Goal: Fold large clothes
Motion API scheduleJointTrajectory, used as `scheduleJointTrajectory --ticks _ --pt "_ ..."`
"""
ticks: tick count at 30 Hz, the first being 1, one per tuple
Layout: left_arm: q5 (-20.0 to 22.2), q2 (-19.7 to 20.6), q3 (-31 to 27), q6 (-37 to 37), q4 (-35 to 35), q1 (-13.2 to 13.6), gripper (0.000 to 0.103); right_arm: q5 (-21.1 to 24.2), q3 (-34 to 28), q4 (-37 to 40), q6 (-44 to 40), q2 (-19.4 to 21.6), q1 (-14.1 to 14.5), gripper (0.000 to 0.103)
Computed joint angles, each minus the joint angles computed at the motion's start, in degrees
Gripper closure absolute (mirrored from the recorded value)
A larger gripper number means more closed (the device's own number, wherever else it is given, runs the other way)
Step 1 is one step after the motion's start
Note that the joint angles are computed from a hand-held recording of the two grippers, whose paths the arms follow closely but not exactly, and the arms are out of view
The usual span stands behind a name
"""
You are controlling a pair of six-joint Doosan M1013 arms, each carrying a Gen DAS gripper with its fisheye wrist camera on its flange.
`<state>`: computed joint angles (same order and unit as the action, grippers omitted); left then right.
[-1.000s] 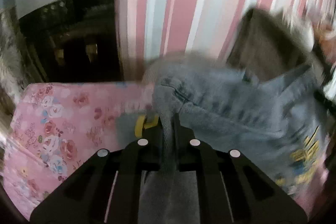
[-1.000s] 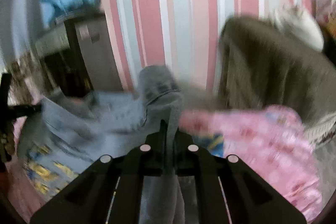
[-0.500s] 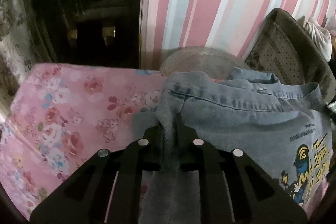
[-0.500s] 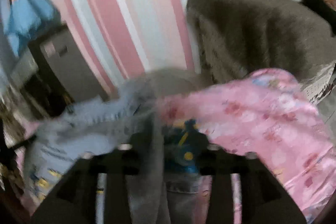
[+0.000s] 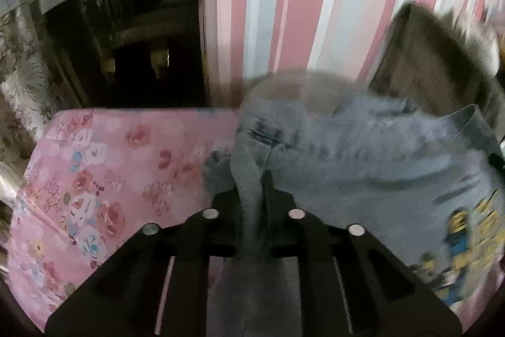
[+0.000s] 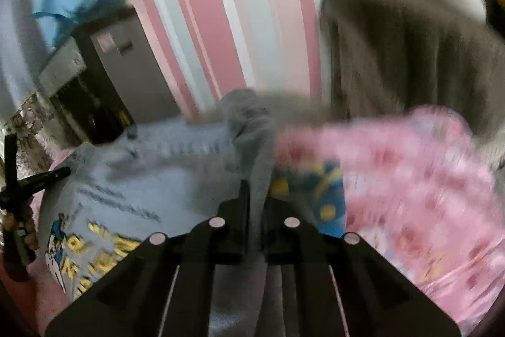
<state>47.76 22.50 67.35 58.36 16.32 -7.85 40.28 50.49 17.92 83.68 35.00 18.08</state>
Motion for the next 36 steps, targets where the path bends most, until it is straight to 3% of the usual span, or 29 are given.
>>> scheduleJointTrajectory --ticks 2,3,4,6,8,11,13,15,17,20,23,25,27,29,33,36 --pt "-7.02 -2.34 2.95 -1.04 -0.71 0.2 0.096 -9.05 4.99 5.54 -7.16 -3.0 0.17 0.097" --pt "-11.42 -3.67 4.74 -1.63 -0.5 0.19 0.096 -11.08 5.74 7.08 -8.95 -3.49 0.16 0.097" --pt "-16.4 -5.3 6.85 -3.39 1.32 0.04 0.096 -12.97 6.46 5.63 -7.74 -4.02 0.36 0.097" --pt "-18.39 -6.12 7.94 -10.62 9.42 -0.68 0.096 -11.77 5.75 0.44 -1.85 -3.67 0.3 0.097" --pt "-14.22 -4.34 5.7 -8.74 7.74 -0.24 0.096 -3.78 1.68 -4.54 7.24 -0.89 -0.25 0.097" --pt "-2.5 0.41 0.58 -0.56 -6.68 2.22 0.094 7.14 -4.03 -12.44 15.55 2.93 0.16 0.097" --pt "2.5 2.4 -1.78 1.92 -10.91 3.09 0.091 8.96 -4.81 -11.96 16.34 3.49 0.04 0.096" --pt "3.32 2.46 -2.23 0.93 -8.21 2.6 0.085 9.68 -5.31 -14.06 16.65 3.64 0.39 0.097" --pt "4.31 2.49 -2.13 -1.14 -2.88 1.49 0.07 10.33 -5.59 -15.31 16.84 4.03 0.71 0.096" --pt "4.76 2.24 -1.98 -3.78 1.41 0.53 0.06 9.68 -5.74 -17.36 14.31 4.19 1.15 0.095" --pt "5.31 2.01 -1.83 -6.56 4.52 0.12 0.047 8.68 -4.84 -14.48 13.89 3.24 0.42 0.089" --pt "5.76 1.69 -1.88 -7.04 6.41 -0.23 0.046 5.79 -3.09 -11.66 14.21 1.61 -0.32 0.075" --pt "4.97 0.69 -1.23 -7.91 8.64 -0.89 0.038 4.55 -2.52 -9.93 14.47 0.69 -0.67 0.057" --pt "4.36 -0.19 -0.65 -9.76 11.58 -1.94 0.017 4.42 -1.69 -8.07 14.74 -0.35 -0.9 0.051" --pt "4.46 -1.4 -0.36 -10.01 14.3 -4.57 0.005 5.57 -0.21 -9.73 14.54 -1.72 -0.17 0.037" --pt "5.21 -2.1 0.03 -8.66 12.86 -6.54 0.003 5.45 2.14 -9.6 14.41 -2.95 0.33 0.029"
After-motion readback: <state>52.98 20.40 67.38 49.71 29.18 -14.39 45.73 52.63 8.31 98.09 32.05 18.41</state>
